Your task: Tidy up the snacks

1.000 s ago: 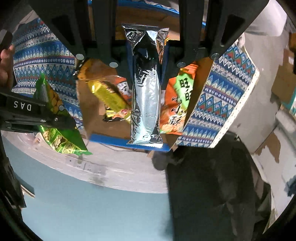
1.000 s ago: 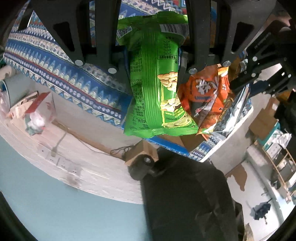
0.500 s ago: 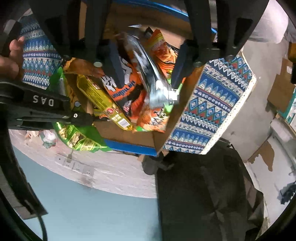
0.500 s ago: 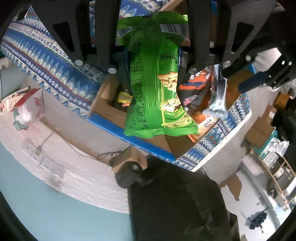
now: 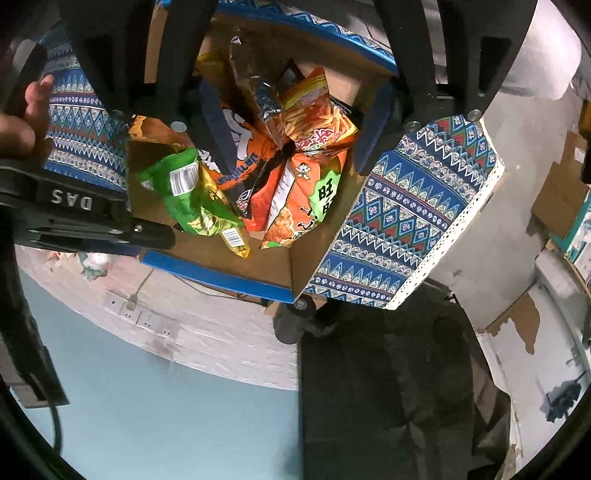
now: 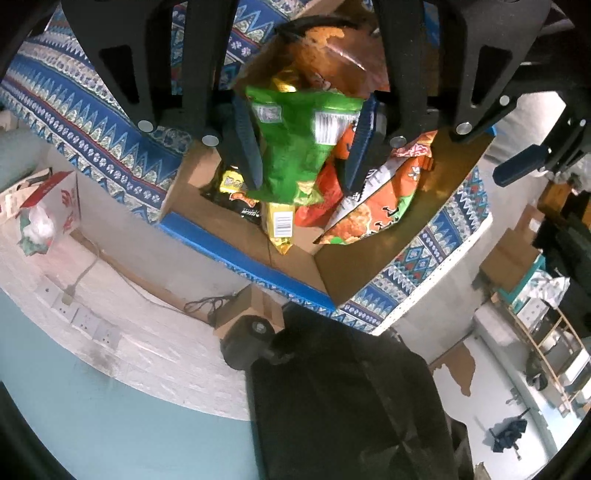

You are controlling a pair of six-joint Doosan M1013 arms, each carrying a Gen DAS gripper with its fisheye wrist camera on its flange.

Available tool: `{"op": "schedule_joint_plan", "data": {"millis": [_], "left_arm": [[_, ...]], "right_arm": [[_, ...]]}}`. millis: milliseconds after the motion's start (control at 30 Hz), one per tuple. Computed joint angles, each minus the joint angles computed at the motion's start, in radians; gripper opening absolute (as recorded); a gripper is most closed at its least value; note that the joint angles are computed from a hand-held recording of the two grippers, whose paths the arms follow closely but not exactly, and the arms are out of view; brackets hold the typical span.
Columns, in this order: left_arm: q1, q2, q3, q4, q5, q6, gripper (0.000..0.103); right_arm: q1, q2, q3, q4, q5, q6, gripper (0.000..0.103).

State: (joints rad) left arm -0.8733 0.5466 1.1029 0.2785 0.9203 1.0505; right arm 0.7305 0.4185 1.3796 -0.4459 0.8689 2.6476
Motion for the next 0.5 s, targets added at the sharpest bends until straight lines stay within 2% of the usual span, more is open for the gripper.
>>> {"op": "schedule_joint_plan", "data": {"millis": [167,267,367,500], "left_arm": [[-0.006,-0.015,0.007,-0.002,-0.004,0.012,0.074],[-0.013,-0.028,0.018,0.006,-0.020,0.017,0.080],[-0.023,-0.042,0.027,0.024,-0.030,0.018,0.080],[-0.039,-0.060,0.042,0.053,-0.047,0.017,0.083]], "right_arm": [[0.023,-0.033,0.021,-0.059,0.015,0.037,0.065],[0.044,-0.054,0.035,-0.107,0.040,0.068,0.070],[0.067,-0.077,0.054,-0.160,0.065,0.114,0.079],[0.090,-0.105,0.076,-0.206,0.091,0.158,0.080]]}}
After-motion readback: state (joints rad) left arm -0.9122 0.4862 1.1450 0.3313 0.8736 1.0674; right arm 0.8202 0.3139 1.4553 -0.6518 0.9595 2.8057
